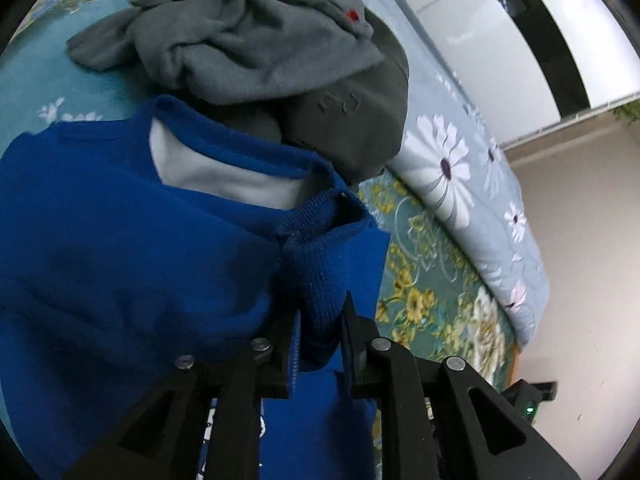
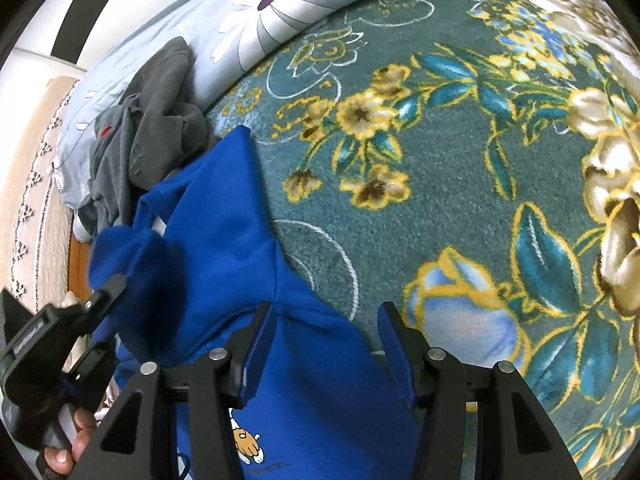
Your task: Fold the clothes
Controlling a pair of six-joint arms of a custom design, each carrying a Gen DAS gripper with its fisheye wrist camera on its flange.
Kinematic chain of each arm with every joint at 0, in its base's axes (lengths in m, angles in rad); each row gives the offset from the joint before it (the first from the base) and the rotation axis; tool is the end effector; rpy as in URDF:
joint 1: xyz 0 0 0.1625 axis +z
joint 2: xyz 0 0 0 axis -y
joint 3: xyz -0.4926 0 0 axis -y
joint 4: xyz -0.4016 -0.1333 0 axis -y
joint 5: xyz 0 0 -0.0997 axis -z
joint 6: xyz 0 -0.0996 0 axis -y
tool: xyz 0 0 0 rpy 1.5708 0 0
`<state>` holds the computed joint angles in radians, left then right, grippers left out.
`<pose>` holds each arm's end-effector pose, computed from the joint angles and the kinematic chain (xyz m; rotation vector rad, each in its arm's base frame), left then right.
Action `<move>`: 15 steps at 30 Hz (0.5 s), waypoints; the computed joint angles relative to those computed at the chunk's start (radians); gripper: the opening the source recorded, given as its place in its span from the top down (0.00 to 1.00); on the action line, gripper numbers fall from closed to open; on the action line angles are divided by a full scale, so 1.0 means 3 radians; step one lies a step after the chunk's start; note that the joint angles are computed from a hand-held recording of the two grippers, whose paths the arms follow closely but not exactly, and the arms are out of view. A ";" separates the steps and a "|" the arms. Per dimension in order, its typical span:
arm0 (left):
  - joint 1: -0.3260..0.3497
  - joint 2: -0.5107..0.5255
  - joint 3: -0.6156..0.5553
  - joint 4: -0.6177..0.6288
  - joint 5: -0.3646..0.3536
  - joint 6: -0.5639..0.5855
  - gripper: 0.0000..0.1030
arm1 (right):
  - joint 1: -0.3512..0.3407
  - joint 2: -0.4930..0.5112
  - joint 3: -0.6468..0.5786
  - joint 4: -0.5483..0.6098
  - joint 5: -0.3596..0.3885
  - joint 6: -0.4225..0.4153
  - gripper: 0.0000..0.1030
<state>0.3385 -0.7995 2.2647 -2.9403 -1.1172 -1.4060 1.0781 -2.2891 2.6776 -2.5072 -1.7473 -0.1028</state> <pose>-0.3906 -0.3251 0.0177 -0.2178 2.8672 -0.6084 0.0152 -0.2166 0.3495 -0.5975 -2.6744 0.6649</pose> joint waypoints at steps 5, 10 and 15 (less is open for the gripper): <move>0.0069 0.0058 -0.0105 0.0056 -0.0071 0.0183 0.75 | 0.0072 0.0064 -0.0032 -0.0033 -0.0037 0.0060 0.45; 0.0060 0.0030 -0.0025 -0.0068 -0.0103 0.0209 0.64 | 0.0325 0.0191 -0.0063 -0.0105 -0.0146 0.0119 0.45; -0.0017 -0.0163 0.0160 -0.0124 -0.0063 0.0146 0.63 | 0.0500 0.0319 -0.0063 -0.0154 -0.0207 0.0199 0.45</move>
